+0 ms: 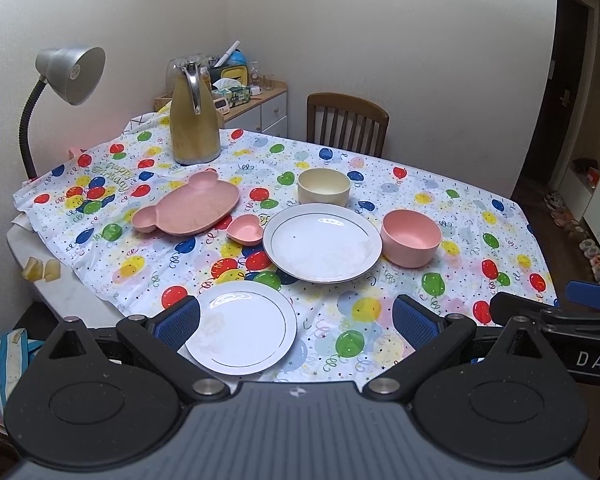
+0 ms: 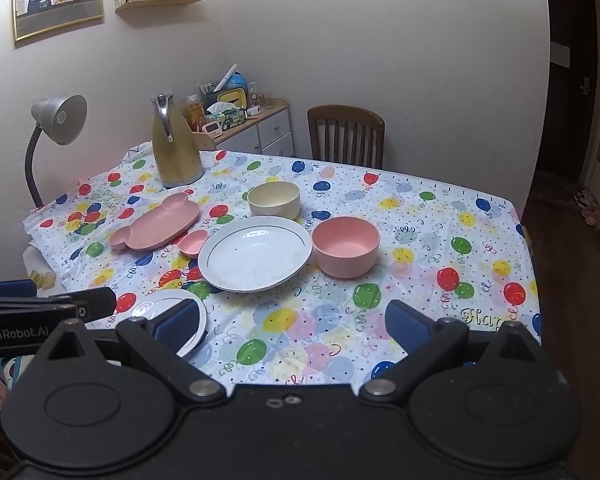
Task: Organize plates and bowls
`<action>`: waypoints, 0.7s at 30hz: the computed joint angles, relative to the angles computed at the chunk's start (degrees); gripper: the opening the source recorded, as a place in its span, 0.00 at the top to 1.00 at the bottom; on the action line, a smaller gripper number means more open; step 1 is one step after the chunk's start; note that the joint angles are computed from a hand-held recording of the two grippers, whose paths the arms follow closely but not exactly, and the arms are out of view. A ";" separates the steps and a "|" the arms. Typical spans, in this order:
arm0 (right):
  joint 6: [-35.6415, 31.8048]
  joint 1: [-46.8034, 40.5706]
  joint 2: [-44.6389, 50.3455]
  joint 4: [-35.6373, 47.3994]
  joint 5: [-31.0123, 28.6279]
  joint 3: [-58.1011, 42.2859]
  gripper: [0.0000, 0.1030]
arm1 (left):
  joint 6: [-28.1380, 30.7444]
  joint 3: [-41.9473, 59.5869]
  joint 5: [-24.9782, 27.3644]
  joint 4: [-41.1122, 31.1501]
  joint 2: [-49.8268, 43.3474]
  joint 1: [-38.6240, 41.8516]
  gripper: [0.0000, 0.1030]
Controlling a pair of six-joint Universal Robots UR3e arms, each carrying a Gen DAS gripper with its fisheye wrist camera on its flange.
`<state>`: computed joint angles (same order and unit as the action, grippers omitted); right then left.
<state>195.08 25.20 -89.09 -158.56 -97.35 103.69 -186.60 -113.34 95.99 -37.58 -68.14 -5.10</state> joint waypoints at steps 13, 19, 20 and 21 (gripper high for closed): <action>-0.32 -0.54 0.68 -0.63 0.47 -1.08 0.03 | 2.09 0.83 -4.34 0.66 -1.42 3.84 0.00; -0.45 1.15 6.86 -0.51 -1.85 -7.68 0.03 | 6.00 1.39 -10.77 4.84 -6.14 9.25 0.00; -0.26 1.34 8.03 -0.25 -2.23 -8.97 0.03 | 6.84 1.46 -12.33 6.38 -7.54 10.43 0.00; 0.05 1.54 9.63 0.31 -2.66 -10.89 0.03 | 8.41 0.93 -14.58 9.13 -8.96 11.78 0.00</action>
<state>195.13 26.74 -79.46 -158.25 -100.02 92.80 -178.19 -112.41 81.41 -28.45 -77.10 6.68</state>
